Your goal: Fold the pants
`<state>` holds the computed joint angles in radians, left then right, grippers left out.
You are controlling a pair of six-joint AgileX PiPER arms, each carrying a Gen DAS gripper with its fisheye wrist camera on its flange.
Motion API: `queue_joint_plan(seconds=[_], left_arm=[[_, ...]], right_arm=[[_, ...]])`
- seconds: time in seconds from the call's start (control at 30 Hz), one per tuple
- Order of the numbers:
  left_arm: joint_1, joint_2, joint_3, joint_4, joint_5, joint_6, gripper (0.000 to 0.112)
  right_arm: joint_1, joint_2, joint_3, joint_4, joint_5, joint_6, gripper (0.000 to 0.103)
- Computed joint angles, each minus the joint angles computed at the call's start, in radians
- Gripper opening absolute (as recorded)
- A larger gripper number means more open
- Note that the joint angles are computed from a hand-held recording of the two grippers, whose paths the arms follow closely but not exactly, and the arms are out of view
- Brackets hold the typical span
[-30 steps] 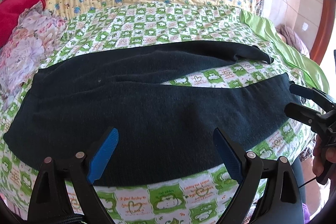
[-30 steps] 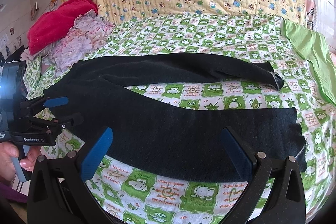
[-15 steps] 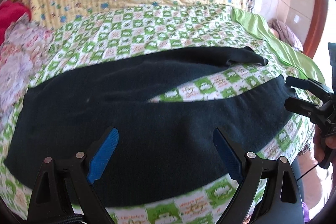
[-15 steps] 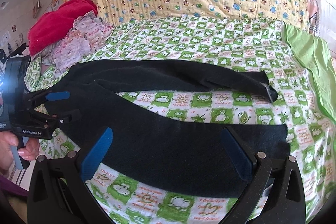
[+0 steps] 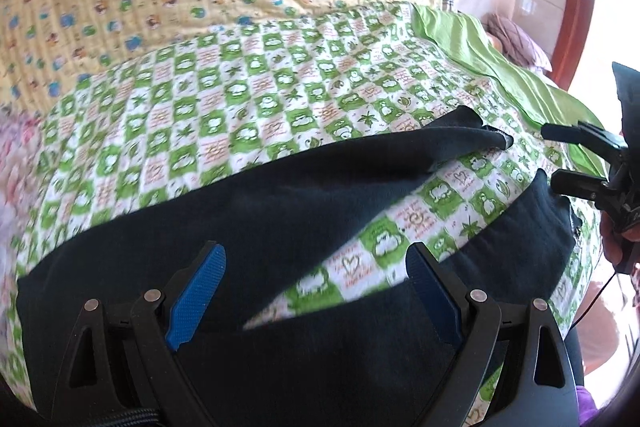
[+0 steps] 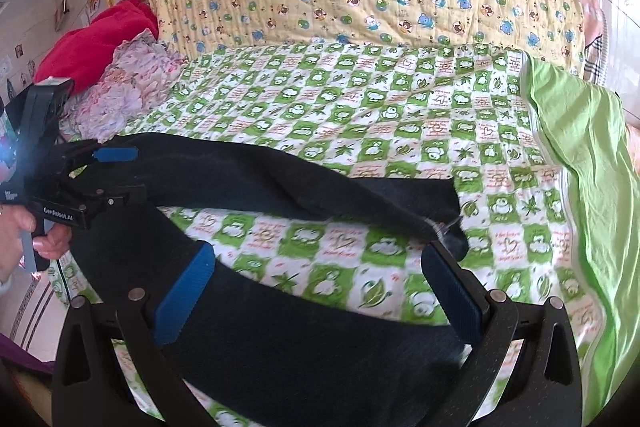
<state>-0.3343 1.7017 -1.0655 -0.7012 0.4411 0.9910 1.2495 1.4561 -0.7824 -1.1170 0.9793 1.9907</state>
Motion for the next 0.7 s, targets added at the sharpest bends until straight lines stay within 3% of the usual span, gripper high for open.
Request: queue_joint_plan(seconds=[0.3, 0.57, 0.67, 0.7], left_arm=[[-0.055, 0.304, -0.46, 0.214, 0.221, -0.018, 0.092], [-0.091, 0.629, -0.984, 0.344, 0.555, -0.019, 0.088], [-0.104, 0.744, -1.182, 0.397, 0.679, -0.026, 0.077], [-0.109, 0.786, -1.254, 0.417, 0.728, -0.03, 0.067]], right_arm=[[-0.311, -0.063, 0.05, 0.085, -0.277, -0.364, 0.103], [-0.515, -0.022, 0.041, 0.239, -0.486, -0.698, 0.1], [-0.575, 0.003, 0.046, 0.337, -0.55, -0.82, 0.09], [-0.597, 0.011, 0.049, 0.386, -0.572, -0.868, 0.084]])
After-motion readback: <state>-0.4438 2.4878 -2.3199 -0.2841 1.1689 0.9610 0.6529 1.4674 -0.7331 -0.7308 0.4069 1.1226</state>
